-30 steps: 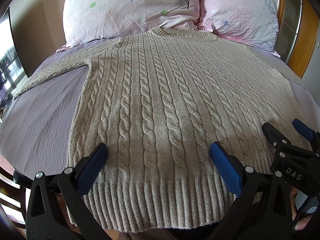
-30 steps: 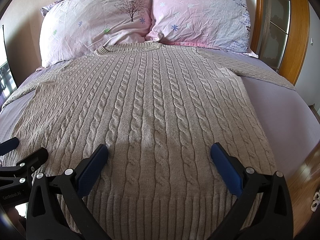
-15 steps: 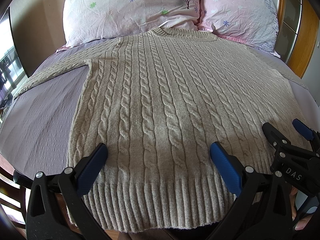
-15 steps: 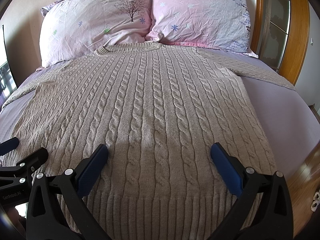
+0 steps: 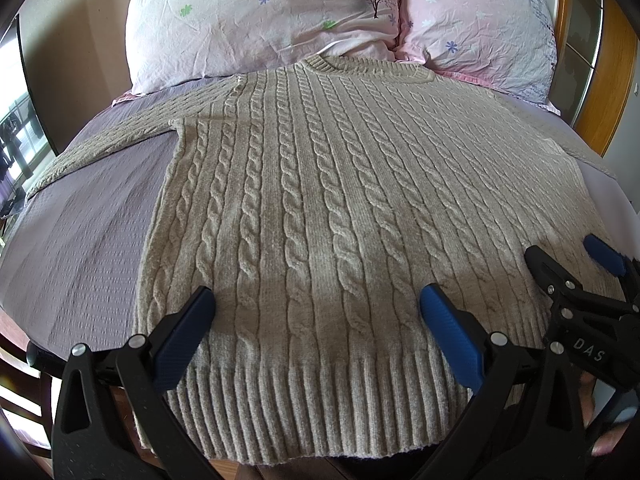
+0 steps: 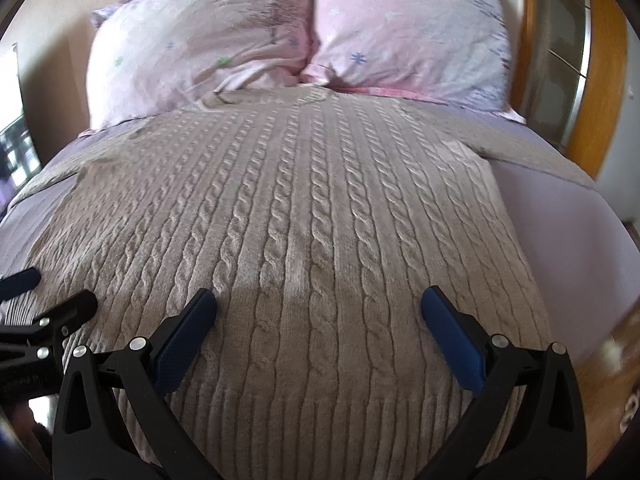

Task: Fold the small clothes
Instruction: 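Grasp the sweater sleeve with the right gripper and fold it across the body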

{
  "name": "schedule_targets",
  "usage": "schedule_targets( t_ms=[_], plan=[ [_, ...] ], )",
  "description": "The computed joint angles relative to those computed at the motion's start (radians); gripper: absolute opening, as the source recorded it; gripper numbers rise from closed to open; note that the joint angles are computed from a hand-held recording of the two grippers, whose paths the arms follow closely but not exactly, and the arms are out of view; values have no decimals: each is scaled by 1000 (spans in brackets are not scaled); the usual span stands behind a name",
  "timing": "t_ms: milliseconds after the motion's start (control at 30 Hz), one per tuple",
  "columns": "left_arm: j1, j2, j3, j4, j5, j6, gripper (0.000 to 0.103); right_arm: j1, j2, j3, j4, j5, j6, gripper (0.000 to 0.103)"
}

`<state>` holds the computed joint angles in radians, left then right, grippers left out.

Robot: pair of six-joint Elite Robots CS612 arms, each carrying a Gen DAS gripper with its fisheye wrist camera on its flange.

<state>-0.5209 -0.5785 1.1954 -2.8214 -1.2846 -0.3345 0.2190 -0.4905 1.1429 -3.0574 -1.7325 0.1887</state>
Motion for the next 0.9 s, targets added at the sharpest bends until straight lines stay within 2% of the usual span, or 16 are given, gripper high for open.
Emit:
schedule_targets(
  t_ms=[100, 133, 200, 300, 367, 400, 433, 467, 533, 633, 767, 800, 867, 900],
  plan=[
    [2, 1, -2, -5, -9, 20, 101, -32, -23, 33, -14, 131, -24, 102],
    [7, 1, -6, 2, -21, 26, 101, -56, -33, 44, -25, 196, 21, 102],
    [16, 4, -15, -8, -58, 37, 101, -90, -48, 61, -73, 233, 112, 102],
    [31, 9, -13, -107, -98, 60, 101, -159, -64, 67, -120, 212, 316, 102],
    [42, 23, -31, -173, -103, 73, 101, -214, -61, 49, -107, 178, 484, 90],
    [49, 31, -46, -195, -101, 71, 101, -238, -57, 34, -78, 151, 557, 80],
    [56, 39, -58, -210, -100, 67, 101, -253, -52, 19, -50, 128, 602, 75],
    [62, 43, -67, -217, -101, 64, 101, -274, -41, -7, -5, 94, 661, 73],
    [80, 53, -95, -211, -102, 39, 101, -301, -26, -41, 63, 69, 745, 68],
    [106, 64, -126, -200, -101, -36, 101, -343, 5, -89, 150, 76, 897, 61],
    [133, 71, -147, -176, -60, -111, 101, -369, 39, -133, 143, 74, 965, 52],
    [136, 71, -146, -171, -52, -111, 101, -373, 48, -147, 141, 75, 978, 45],
    [144, 68, -139, -174, -22, -114, 101, -381, 68, -167, 123, 81, 1004, 25],
    [147, 66, -134, -180, 0, -120, 101, -385, 78, -181, 131, 91, 1006, 11]
  ],
)
